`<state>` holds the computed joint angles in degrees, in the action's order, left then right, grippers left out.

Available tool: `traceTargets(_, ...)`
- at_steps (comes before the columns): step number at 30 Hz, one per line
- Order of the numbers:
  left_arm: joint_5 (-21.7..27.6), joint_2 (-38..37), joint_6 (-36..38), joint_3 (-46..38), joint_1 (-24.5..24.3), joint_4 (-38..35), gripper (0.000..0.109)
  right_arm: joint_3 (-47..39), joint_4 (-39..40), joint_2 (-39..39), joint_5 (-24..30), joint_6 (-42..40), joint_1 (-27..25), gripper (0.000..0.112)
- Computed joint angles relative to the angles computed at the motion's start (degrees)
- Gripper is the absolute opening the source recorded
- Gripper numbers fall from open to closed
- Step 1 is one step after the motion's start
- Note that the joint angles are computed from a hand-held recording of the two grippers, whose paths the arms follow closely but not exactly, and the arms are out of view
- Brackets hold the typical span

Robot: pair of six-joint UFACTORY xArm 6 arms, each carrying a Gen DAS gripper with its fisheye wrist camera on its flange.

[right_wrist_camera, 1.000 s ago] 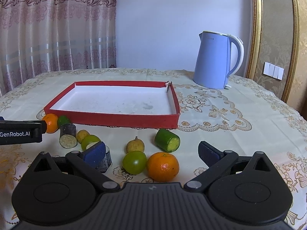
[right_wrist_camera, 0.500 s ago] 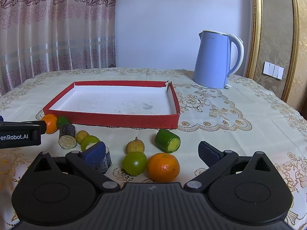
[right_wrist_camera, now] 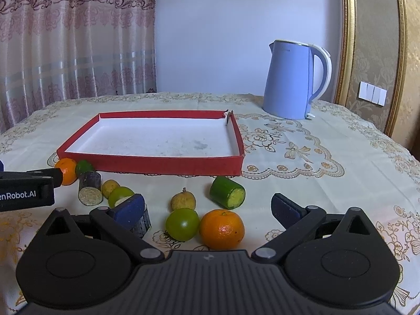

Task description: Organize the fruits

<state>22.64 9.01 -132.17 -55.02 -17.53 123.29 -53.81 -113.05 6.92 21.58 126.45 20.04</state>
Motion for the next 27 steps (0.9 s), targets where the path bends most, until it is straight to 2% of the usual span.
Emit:
traceTargets(20, -0.22, 1.14, 1.31, -0.29, 0.18, -1.08, 0.103, 0.31, -0.14, -0.21, -0.03, 0.28, -0.01, 0.103)
traceTargets(27, -0.19, 3.78, 4.04, -1.53, 1.08, -3.73, 0.103, 2.67, -10.44, -2.28, -2.41, 9.96, -1.39, 0.103)
